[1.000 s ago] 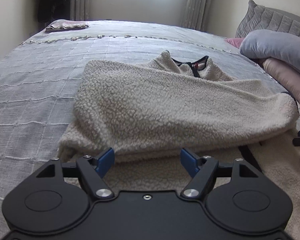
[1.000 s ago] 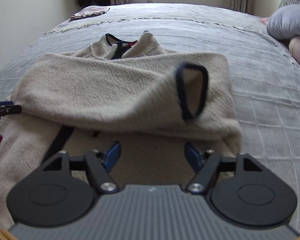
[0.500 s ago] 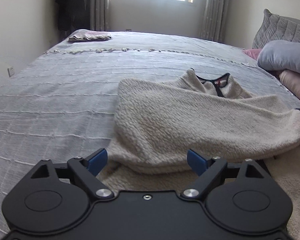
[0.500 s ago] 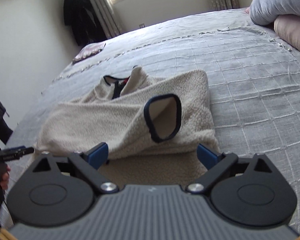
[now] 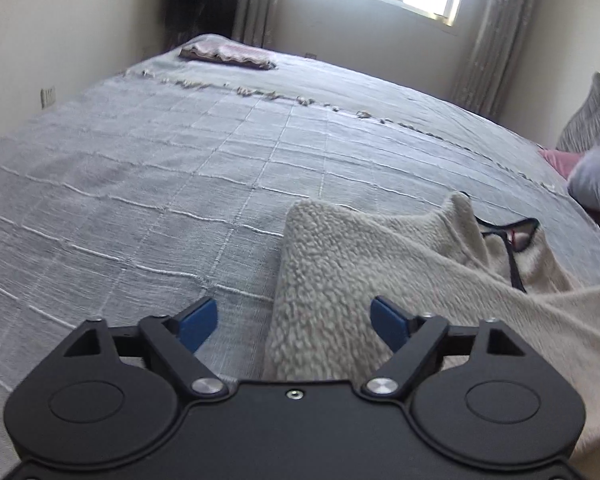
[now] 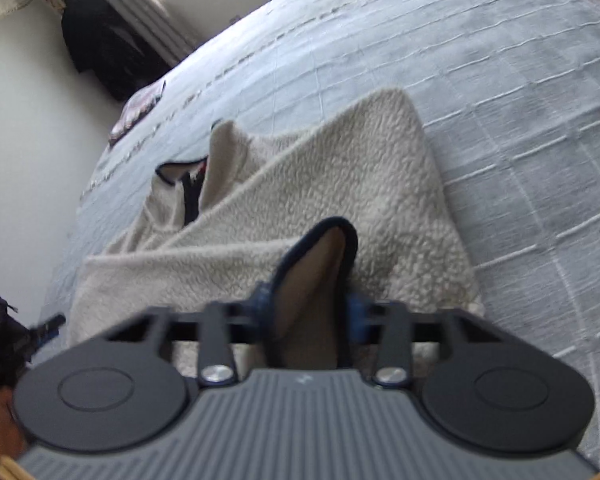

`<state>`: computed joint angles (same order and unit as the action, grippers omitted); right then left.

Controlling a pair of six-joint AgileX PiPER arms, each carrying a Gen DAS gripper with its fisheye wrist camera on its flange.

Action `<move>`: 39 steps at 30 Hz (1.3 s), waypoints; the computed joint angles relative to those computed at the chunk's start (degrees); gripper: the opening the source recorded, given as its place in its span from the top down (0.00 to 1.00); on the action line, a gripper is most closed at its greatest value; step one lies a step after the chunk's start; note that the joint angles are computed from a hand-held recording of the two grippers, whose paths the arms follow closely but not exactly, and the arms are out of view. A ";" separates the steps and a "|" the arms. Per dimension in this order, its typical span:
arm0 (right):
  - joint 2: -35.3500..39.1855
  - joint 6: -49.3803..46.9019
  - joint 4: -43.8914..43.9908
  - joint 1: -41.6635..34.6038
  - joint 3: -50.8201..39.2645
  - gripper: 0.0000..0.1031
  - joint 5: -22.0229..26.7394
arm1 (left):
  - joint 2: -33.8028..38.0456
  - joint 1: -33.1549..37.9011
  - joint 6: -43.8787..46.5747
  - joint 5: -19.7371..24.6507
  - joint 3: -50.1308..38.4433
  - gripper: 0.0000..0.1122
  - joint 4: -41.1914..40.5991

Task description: Fold large clothes

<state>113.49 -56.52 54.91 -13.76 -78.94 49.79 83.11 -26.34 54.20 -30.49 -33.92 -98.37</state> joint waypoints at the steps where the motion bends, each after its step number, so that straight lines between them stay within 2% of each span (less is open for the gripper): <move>1: -2.19 -5.73 2.51 0.35 2.88 0.92 -2.40 | 1.28 1.92 -0.59 2.29 -0.71 0.41 1.16; 3: -6.55 -17.19 9.37 0.23 7.85 0.93 -4.35 | 3.08 5.10 -4.00 7.47 -1.37 0.66 5.69; 4: -8.95 -22.92 12.66 0.35 9.99 0.93 -5.27 | 3.80 4.95 -5.79 7.50 -1.70 0.80 7.08; 5: -10.99 -28.65 16.05 0.46 11.99 0.93 -6.02 | 4.02 3.50 -8.59 5.24 -1.56 0.84 9.05; 8: -13.58 -45.83 28.43 0.53 15.95 0.93 -7.28 | 4.21 -5.24 -22.12 -8.25 0.89 0.86 12.94; 10: -12.43 -50.69 32.89 1.28 16.38 0.93 -9.60 | 6.45 -9.79 -24.98 -15.19 1.28 0.86 11.75; 12: -9.14 -46.47 29.71 2.18 14.43 0.92 -12.69 | 9.81 -11.89 -22.19 -17.89 0.11 0.83 9.96; 13: -7.69 -43.04 26.41 3.22 13.61 0.84 -16.00 | 11.04 -12.04 -18.98 -17.78 -0.90 0.80 8.23; 15: -5.37 -40.84 22.19 5.67 14.11 0.75 -25.59 | 11.46 -13.80 -15.60 -20.35 -1.32 0.76 6.59; 16: -4.99 -43.18 23.16 5.94 14.80 0.74 -27.30 | 10.67 -15.13 -13.88 -21.99 -1.47 0.74 5.52; 17: -5.76 -46.28 26.42 5.38 16.20 0.73 -26.71 | 9.46 -16.68 -12.19 -23.87 -1.27 0.71 4.62; 19: -8.33 -48.99 30.95 4.64 18.60 0.57 -25.80 | 7.09 -19.02 -10.36 -25.65 -0.62 0.67 6.08; 21: -11.36 -53.37 35.33 4.51 20.39 0.56 -23.24 | 5.36 -20.32 -9.02 -25.03 -0.60 0.63 7.39; 25: -13.64 -49.79 32.77 7.33 20.18 0.56 -20.94 | 6.30 -20.92 -7.33 -19.45 -2.18 0.62 10.60; 27: -13.14 -49.41 32.03 9.90 20.02 0.56 -22.59 | 9.15 -20.57 -6.38 -16.93 -3.84 0.62 10.96; 30: -10.89 -52.12 32.97 12.82 20.34 0.56 -27.24 | 12.57 -18.20 -5.04 -10.80 -4.81 0.62 9.97; 32: -8.35 -50.31 30.48 13.31 19.68 0.55 -29.42 | 14.67 -19.56 -11.74 -12.64 -2.87 0.60 14.49; 33: -7.11 -51.27 31.21 12.45 19.57 0.55 -28.34 | 15.05 -19.83 -13.18 -13.16 -2.48 0.60 15.57; 35: -6.48 -51.58 32.09 10.62 19.82 0.55 -25.57 | 14.12 -20.22 -11.50 -12.95 -2.92 0.60 13.26; 37: -7.64 -44.87 26.48 10.87 19.48 0.55 -26.26 | 12.53 -20.94 -7.46 -12.88 -3.69 0.59 8.62; 39: -10.20 -40.09 21.13 11.52 20.54 0.55 -28.08 | 10.88 -22.37 -1.94 -13.67 -4.93 0.51 2.78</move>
